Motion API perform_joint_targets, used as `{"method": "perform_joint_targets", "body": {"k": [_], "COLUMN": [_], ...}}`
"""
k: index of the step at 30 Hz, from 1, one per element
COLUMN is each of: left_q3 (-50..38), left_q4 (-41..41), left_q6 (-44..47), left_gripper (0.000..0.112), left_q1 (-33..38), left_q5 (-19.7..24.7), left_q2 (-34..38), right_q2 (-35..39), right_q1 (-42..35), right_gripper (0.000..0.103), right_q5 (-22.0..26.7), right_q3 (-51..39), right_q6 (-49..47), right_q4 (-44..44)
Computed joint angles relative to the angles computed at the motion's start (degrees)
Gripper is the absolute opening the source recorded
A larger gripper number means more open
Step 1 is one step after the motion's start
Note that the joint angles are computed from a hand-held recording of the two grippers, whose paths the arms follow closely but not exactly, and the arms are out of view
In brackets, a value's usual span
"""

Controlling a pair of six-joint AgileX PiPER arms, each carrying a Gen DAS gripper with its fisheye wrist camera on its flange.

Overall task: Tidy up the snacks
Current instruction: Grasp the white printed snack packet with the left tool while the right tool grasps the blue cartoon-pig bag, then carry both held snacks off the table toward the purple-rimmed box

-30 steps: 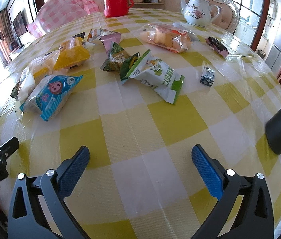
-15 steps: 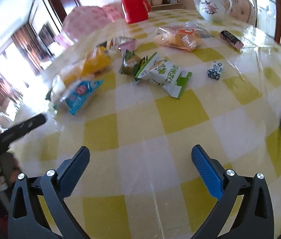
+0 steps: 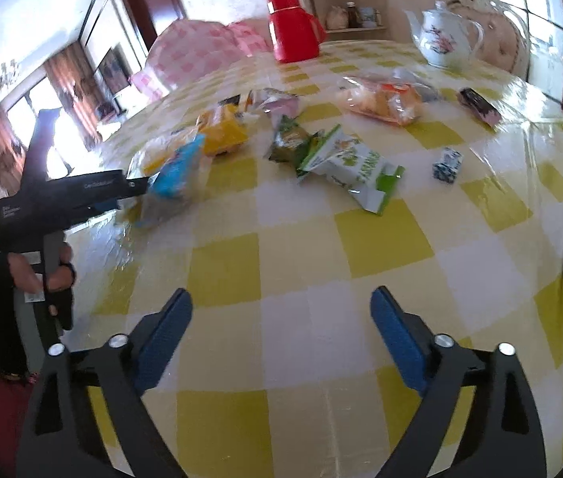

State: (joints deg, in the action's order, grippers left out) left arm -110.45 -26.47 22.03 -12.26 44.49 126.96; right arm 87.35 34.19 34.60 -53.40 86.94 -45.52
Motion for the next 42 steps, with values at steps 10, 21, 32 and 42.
{"method": "perform_joint_targets", "body": {"k": [10,21,32,42], "left_q3": [12.94,10.76,11.92,13.50], "left_q4": [-12.58,-15.23,-14.93,-16.99], "left_q6": [9.34,9.96,10.53,11.19], "left_gripper": [0.042,0.042,0.042,0.042], "left_q1": [6.02,6.92,6.31,6.86], "left_q5": [-8.48,-6.28,-8.18,-9.03], "left_q2": [-6.73,-5.29,-6.06,-6.87], "right_q2": [17.80,39.79,23.69,21.45], "right_q1": [-4.48,-5.95,-2.76,-1.07], "right_gripper": [0.090,0.091,0.057,0.057], "right_q5": [2.48,18.97,1.82,2.50], "right_q3": [-27.67,-59.23,-31.48,-28.42], "right_q6": [-26.43,-36.62,-16.06,-9.64], "right_q4": [18.93,22.61,6.57,2.33]}}
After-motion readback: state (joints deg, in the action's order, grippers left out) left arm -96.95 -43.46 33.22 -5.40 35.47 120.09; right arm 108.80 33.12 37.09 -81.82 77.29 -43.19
